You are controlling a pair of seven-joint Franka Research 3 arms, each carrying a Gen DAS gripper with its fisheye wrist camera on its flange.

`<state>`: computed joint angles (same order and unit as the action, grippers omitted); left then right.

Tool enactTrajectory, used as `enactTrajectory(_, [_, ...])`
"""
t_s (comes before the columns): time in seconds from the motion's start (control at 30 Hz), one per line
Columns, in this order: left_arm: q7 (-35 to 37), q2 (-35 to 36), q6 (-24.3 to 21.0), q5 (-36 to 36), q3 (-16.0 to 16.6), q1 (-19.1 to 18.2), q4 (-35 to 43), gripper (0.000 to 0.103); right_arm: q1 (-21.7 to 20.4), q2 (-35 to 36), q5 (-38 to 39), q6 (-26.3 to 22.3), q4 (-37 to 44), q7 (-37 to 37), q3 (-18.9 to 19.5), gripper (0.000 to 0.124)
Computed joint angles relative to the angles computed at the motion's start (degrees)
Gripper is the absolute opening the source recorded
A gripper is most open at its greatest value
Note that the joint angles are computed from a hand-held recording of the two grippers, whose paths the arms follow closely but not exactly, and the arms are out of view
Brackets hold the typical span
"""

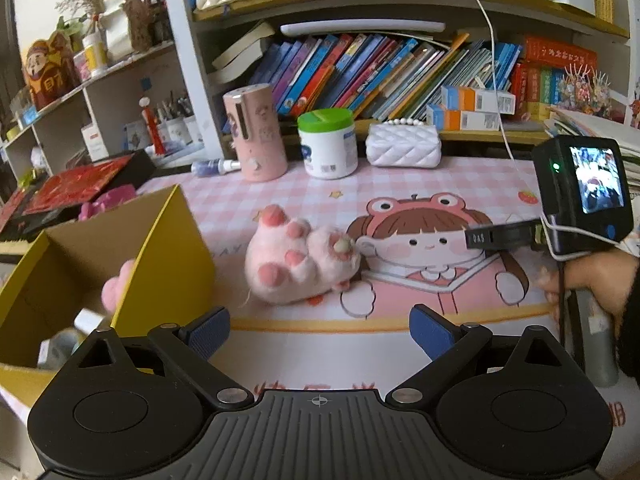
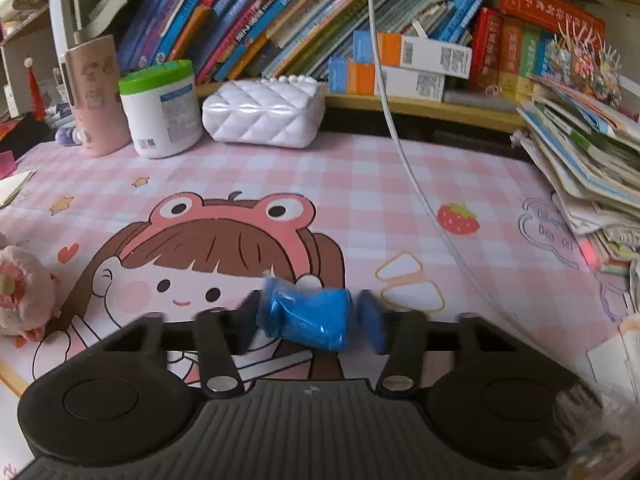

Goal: Organize objects
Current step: 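Grasp the blue wrapped item with the right gripper while the left gripper grasps the pink pig plush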

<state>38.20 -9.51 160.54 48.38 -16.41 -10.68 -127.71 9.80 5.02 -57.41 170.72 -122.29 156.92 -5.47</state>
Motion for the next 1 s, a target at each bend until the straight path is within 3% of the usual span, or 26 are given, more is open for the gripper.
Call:
enactTrajectory(0.2, [-5.05, 6.4, -1.16, 5.08, 0.29, -0.14, 6.49, 0.098, -1.56, -3.84, 1.22, 3.73, -3.73, 0.27, 0.51, 0.04])
enactTrajectory(0.37, [-8.06, 12.53, -3.69, 6.19, 2.58, -2.12, 12.71, 0.098, -2.76, -9.4, 16.24, 6.33, -10.49, -13.43, 3.27, 0.04])
enactTrajectory(0.57, [-14.73, 18.78, -10.18, 4.14, 5.74, -4.89, 19.83, 0.098, 3.57, -15.51, 33.82, 6.93, -17.1, -32.39, 1.05, 0.04])
enactTrajectory(0.7, [-21.24, 21.06, -9.52, 1.68, 7.41, -5.18, 21.88, 0.098, 6.87, -18.25, 41.0, 6.24, -19.61, -40.14, -0.16, 0.04])
enactTrajectory(0.8, [-22.2, 22.79, -8.87, -2.05, 7.83, -4.89, 23.02, 0.099, 7.79, -19.52, 44.83, 5.18, -20.65, -44.04, -0.08, 0.04])
enactTrajectory(1.0, [-21.86, 24.89, -6.8, -4.6, 8.63, -5.52, 24.07, 0.099, 3.47, -20.97, 47.94, 4.52, -21.83, -46.74, 4.05, 0.04])
